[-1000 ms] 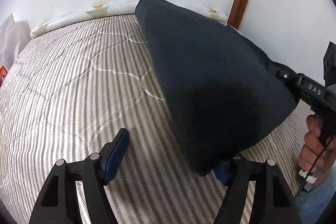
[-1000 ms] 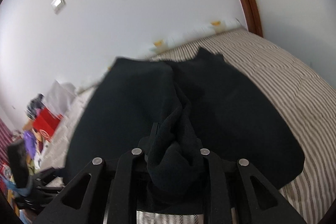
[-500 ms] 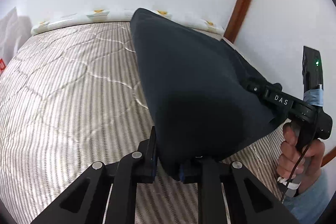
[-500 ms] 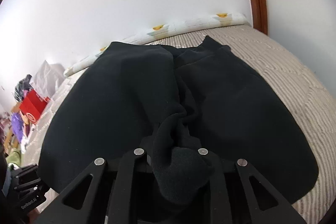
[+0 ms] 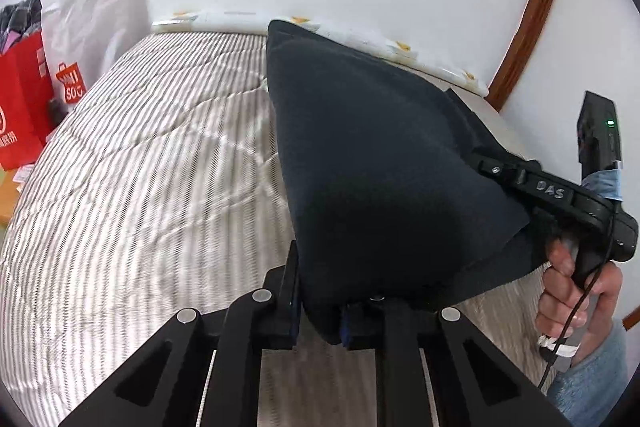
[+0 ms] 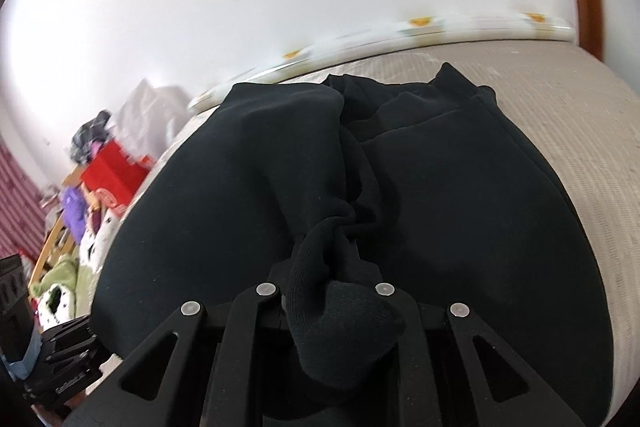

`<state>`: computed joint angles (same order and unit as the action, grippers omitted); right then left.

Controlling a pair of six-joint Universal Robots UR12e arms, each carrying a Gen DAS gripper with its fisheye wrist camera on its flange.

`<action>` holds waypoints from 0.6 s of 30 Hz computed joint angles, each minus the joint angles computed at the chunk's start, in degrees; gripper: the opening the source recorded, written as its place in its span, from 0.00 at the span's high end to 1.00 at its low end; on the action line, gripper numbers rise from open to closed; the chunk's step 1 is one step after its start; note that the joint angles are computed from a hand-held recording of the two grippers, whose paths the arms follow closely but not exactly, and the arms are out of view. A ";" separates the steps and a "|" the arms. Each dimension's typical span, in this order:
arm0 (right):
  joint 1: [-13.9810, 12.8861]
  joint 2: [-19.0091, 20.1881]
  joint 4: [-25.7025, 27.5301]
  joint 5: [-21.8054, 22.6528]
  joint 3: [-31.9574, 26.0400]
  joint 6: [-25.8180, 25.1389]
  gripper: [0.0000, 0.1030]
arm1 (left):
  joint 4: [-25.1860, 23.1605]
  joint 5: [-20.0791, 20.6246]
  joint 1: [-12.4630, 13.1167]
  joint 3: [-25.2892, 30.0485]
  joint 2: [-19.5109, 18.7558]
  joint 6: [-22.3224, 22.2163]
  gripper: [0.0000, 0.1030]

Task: Fold small clothes
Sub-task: 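Press the folded bundle flat with the right gripper and open it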

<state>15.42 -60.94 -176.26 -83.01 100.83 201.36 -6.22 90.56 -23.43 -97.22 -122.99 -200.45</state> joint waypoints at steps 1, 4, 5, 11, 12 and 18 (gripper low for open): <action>0.39 -0.09 -0.24 -0.20 0.01 -0.17 0.84 | 0.19 -1.19 0.37 -0.31 0.08 0.52 0.86; 1.07 -1.10 -1.37 -1.97 1.21 -1.92 0.79 | 1.23 -2.83 0.84 -1.12 0.32 2.97 0.84; 1.02 -1.47 -1.29 -2.06 1.53 -2.41 0.77 | 1.76 -3.11 0.85 -1.30 0.35 3.80 0.83; 0.36 -2.21 -0.55 -2.92 1.31 -2.32 0.54 | 1.38 -6.20 1.34 -0.42 -0.19 3.28 0.63; 0.33 -1.97 -0.31 -3.08 0.93 -1.99 0.54 | 0.94 -7.67 1.51 0.07 -0.52 3.39 0.52; -0.44 1.09 3.79 0.39 -2.73 3.28 0.53 | -0.38 -3.48 0.10 2.12 -1.77 4.27 0.47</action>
<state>14.97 -59.84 -172.47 -82.62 98.10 204.64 -6.60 87.09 -23.33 -95.10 -124.76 -196.18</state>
